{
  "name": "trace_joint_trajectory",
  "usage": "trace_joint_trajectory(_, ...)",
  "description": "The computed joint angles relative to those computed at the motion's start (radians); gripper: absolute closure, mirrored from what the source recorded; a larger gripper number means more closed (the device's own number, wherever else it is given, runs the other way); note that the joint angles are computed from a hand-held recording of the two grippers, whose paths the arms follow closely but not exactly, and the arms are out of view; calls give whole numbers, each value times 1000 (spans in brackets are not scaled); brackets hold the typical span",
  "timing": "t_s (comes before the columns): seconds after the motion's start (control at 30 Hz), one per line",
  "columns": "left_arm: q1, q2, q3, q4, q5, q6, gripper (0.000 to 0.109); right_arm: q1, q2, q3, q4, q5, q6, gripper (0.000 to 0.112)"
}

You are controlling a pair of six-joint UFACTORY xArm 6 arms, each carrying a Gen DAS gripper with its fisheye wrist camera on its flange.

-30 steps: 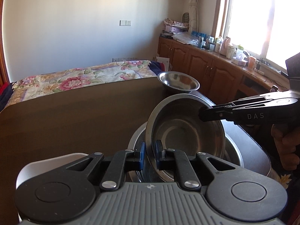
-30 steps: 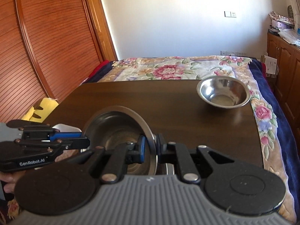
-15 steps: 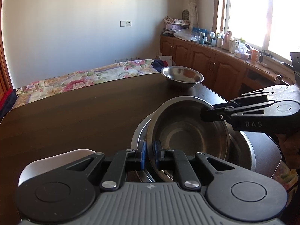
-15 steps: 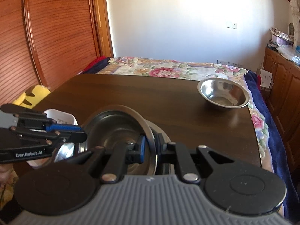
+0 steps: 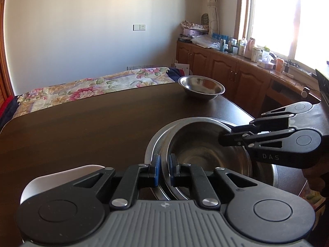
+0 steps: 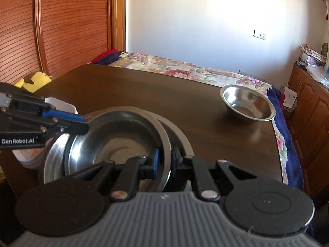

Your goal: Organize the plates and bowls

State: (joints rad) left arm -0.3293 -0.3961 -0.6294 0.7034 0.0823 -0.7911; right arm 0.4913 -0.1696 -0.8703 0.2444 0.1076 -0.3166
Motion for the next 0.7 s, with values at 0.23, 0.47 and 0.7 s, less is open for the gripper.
trace_joint_trajectory(0.23,6,-16,-4,34,0,-34,97,-2,2,-3,-55,12,48,98)
trace_joint_trajectory(0.47,18,-14,-15,113,0,-115,97,9,1,13,22,-33,0,98)
trace_joint_trajectory(0.7,28,-9,-25,125,-7,-124,87,48,-20,9,372,-101,-275,98)
